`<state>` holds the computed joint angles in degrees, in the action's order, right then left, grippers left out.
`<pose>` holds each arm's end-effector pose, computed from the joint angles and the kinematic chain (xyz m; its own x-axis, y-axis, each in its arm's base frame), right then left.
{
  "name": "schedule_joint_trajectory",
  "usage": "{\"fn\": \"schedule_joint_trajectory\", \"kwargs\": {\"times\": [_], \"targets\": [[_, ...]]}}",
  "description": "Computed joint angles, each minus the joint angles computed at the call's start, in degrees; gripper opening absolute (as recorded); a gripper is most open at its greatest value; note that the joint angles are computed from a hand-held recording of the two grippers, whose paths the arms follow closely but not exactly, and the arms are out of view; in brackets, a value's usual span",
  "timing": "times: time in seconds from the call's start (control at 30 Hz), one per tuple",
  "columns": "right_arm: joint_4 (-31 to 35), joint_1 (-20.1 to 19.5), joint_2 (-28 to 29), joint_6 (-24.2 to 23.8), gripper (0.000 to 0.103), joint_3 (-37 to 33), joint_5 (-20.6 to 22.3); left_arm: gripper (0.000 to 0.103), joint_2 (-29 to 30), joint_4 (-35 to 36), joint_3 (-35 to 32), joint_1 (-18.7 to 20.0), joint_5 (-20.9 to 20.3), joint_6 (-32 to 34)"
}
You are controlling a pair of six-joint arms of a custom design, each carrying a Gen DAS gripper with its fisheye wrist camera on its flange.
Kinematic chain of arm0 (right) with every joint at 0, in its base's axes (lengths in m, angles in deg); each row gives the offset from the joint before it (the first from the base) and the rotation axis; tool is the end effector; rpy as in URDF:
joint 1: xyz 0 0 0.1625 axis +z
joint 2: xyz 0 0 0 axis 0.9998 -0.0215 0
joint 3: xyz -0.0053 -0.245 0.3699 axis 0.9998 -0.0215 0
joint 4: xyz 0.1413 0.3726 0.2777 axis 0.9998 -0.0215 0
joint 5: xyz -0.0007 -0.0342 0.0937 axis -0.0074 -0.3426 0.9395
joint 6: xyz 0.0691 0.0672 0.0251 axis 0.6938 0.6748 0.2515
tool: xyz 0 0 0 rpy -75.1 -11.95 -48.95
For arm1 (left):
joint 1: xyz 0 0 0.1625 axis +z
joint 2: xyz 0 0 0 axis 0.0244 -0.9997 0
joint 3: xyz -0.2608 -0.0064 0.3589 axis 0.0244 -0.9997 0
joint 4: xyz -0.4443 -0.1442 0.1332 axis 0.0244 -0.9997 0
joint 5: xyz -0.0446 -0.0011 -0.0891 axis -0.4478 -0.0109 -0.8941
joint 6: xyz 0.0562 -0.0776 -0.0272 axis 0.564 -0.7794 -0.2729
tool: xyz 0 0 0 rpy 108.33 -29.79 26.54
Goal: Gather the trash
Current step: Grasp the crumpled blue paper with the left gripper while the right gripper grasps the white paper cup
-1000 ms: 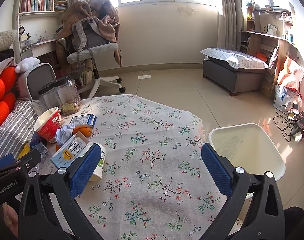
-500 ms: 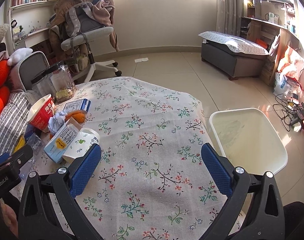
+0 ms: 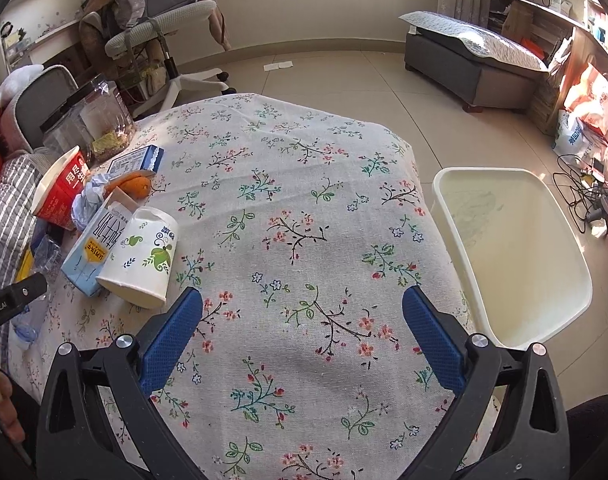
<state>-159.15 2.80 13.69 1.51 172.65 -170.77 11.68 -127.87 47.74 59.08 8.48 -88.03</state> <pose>0.1000 -0.7954 0.1532 -0.7575 0.0127 0.6527 -0.3714 0.8139 -0.4468 -0.1897 -0.7822 0.1040 -0.6595 -0.3599 -0.6600 0.1347 0.8071 -0.5748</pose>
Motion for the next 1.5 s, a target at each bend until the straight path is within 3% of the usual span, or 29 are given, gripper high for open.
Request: {"fn": "schedule_joint_trajectory", "kwargs": {"times": [0.03, 0.1, 0.17, 0.2, 0.47, 0.63, 0.7, 0.77, 0.8, 0.97, 1.2, 1.37, 1.43, 1.5], "targets": [[0.6, 0.0, 0.1, 0.3, 0.096, -0.2, 0.2, 0.096, -0.5, -2.7, -0.1, 0.4, -0.7, 2.0], [1.9, -0.1, 0.3, 0.8, 0.096, -0.7, 0.4, 0.096, -1.2, -7.2, -1.3, 1.4, -6.5, 7.5], [3.1, -0.2, 0.5, 1.3, 0.096, -1.3, 0.5, 0.096, -0.1, -2.1, -5.6, 2.7, -11.7, 10.6], [3.5, -0.3, 0.6, 1.4, 0.096, -1.4, 0.5, 0.096, 0.8, 1.2, -7.9, 3.0, -12.3, 10.5], [6.3, -1.1, 0.5, 4.6, 0.096, -2.6, 0.8, 0.096, 9.9, 8.4, -21.6, 4.4, -11.3, 10.0], [10.3, -1.8, 0.4, 8.4, 0.096, -3.6, 1.7, 0.096, 15.2, 10.9, -28.6, 4.8, -6.8, 11.4], [10.9, -1.9, 0.5, 8.9, 0.096, -3.8, 2.0, 0.09, 16.5, 13.0, -30.6, 5.4, -4.9, 10.0], [11.0, -1.9, 0.7, 8.8, 0.096, -4.1, 1.7, 0.06, 16.7, 14.9, -31.9, 6.3, -7.9, 8.9], [11.2, -2.0, 0.9, 9.0, 0.096, -4.1, 1.6, 0.059, 16.3, 15.2, -31.7, 6.7, -8.7, 8.1], [11.4, -1.8, 1.8, 7.7, 0.096, -4.8, 0.7, 0.045, 12.5, 4.5, -24.8, 7.1, -11.6, 11.9], [9.1, -1.0, 2.3, 3.0, 0.096, -4.4, 3.3, 0.042, 7.0, -9.5, -16.6, 6.8, -18.8, 16.9], [13.5, 0.9, 4.7, 3.9, 0.096, -8.3, 4.2, 0.042, 5.6, -19.1, -14.0, 5.8, -22.6, 23.5], [16.2, 1.6, 6.2, 6.5, 0.096, -10.9, 4.6, 0.042, 5.3, -20.9, -13.5, 5.5, -23.4, 25.3], [23.1, 1.7, 7.5, 11.1, 0.096, -14.5, 6.3, 0.042, 5.1, -22.0, -13.3, 5.4, -23.9, 26.6]]}}
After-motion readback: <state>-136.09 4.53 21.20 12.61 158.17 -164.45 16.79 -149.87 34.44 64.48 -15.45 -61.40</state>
